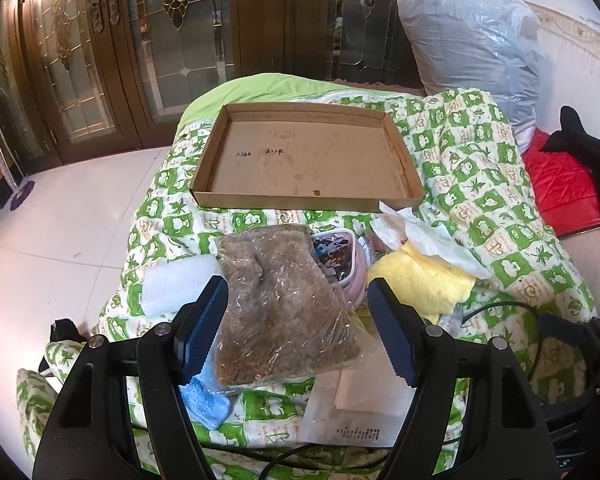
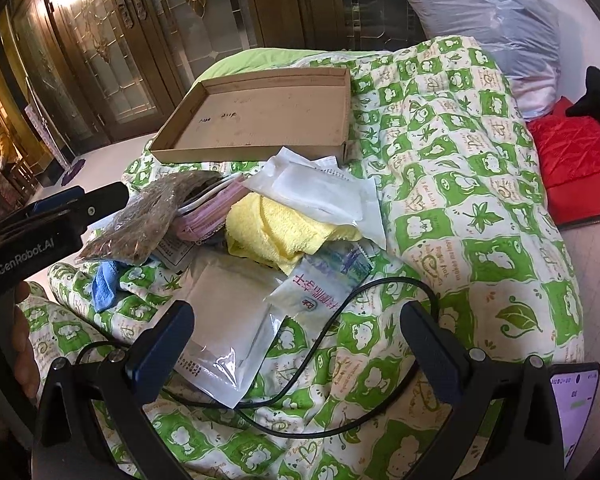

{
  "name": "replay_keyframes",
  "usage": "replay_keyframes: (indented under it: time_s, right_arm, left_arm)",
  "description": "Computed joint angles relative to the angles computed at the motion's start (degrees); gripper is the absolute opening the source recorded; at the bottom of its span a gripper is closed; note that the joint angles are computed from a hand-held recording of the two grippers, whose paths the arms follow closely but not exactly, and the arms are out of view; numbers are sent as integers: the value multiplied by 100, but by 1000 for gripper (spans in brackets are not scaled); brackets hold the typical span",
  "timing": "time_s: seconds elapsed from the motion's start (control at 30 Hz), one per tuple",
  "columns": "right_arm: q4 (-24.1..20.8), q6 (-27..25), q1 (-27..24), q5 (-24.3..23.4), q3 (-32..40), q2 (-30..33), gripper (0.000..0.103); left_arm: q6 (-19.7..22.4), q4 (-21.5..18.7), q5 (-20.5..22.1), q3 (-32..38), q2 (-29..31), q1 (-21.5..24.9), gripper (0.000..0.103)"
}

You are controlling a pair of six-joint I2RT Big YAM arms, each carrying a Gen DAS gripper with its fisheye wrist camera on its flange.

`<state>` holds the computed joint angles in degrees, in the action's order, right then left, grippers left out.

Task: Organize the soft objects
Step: 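Close the left tool on the clear bag of brown fibre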

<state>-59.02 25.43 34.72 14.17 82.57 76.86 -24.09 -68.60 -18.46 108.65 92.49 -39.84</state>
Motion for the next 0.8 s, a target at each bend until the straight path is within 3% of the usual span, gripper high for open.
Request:
replay_keyframes:
  time_s: [0.53, 0.8]
  right_arm:
    - [24, -13, -24, -19, -34, 22, 103]
    - [34, 0, -14, -20, -76, 35, 103]
  left_arm:
    - [-61, -63, 40, 69, 190, 67, 73]
    - [-76, -372, 169, 584, 579, 225, 73]
